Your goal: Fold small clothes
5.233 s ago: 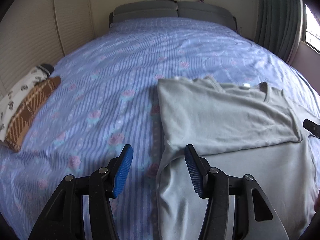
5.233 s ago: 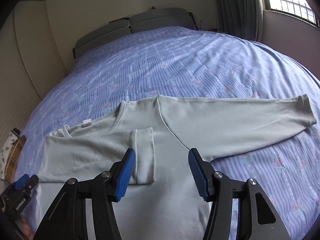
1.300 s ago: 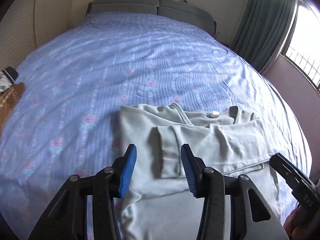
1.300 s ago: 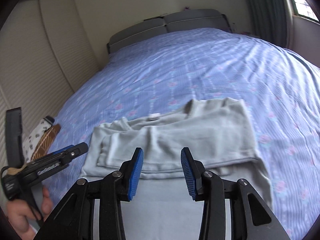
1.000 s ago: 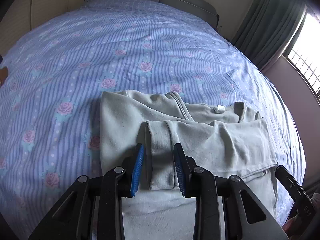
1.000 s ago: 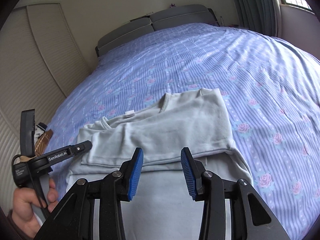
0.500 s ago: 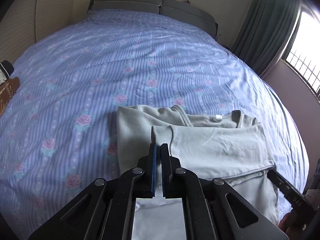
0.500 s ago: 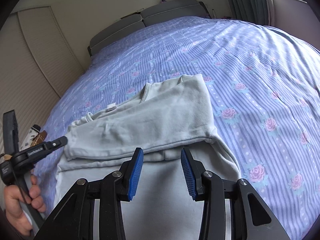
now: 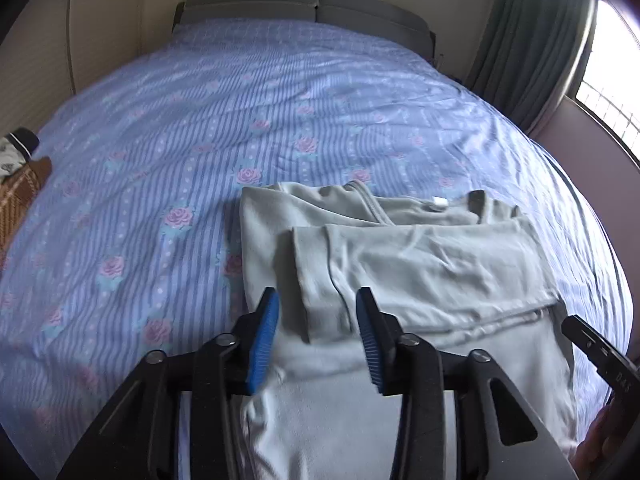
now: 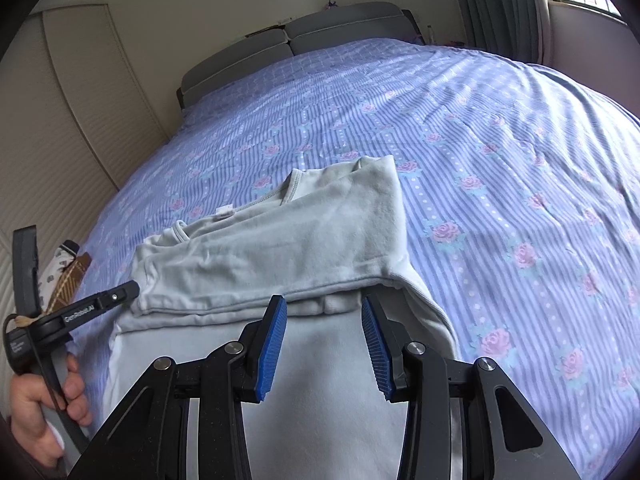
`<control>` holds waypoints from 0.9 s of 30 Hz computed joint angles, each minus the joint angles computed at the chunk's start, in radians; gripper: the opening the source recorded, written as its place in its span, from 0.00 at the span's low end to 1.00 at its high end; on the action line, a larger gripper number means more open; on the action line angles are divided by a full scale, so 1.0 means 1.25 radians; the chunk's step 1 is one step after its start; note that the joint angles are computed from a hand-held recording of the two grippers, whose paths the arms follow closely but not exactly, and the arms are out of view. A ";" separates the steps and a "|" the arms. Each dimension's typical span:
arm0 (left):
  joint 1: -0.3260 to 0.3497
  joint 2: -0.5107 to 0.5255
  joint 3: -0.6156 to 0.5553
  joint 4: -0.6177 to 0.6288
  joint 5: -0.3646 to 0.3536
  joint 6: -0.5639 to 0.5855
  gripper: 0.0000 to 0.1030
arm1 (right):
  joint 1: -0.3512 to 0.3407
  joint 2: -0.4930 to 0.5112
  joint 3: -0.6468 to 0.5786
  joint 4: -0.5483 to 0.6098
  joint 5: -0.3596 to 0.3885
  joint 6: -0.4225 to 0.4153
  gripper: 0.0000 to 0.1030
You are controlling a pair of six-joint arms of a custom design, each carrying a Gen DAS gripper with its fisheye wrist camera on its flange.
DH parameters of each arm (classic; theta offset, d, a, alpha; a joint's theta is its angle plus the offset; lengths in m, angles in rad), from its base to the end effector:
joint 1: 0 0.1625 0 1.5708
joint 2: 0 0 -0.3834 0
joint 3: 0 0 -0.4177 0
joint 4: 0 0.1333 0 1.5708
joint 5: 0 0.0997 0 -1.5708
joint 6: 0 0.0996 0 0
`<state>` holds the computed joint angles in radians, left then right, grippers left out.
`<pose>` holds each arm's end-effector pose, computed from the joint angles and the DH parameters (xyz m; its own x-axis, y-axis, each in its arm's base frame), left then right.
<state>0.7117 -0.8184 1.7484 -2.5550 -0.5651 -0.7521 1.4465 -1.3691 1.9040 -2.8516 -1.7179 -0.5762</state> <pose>-0.3231 -0.5658 0.0597 -0.7973 -0.1712 -0.5788 0.2896 0.7329 -0.6157 0.0463 -0.5865 0.3205 -0.8624 -0.2115 0.4600 -0.4517 0.7317 -0.5104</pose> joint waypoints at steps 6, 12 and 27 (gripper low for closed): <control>-0.093 -0.071 0.098 0.174 0.033 -0.189 0.44 | 0.000 -0.092 0.076 -0.012 -0.039 -0.034 0.48; -0.198 -0.150 0.198 0.407 0.001 -0.517 0.47 | -0.035 -0.221 0.177 0.004 -0.024 -0.055 0.48; -0.306 -0.124 0.254 0.533 -0.051 -0.772 0.46 | -0.156 -0.401 0.298 0.033 -0.006 -0.074 0.48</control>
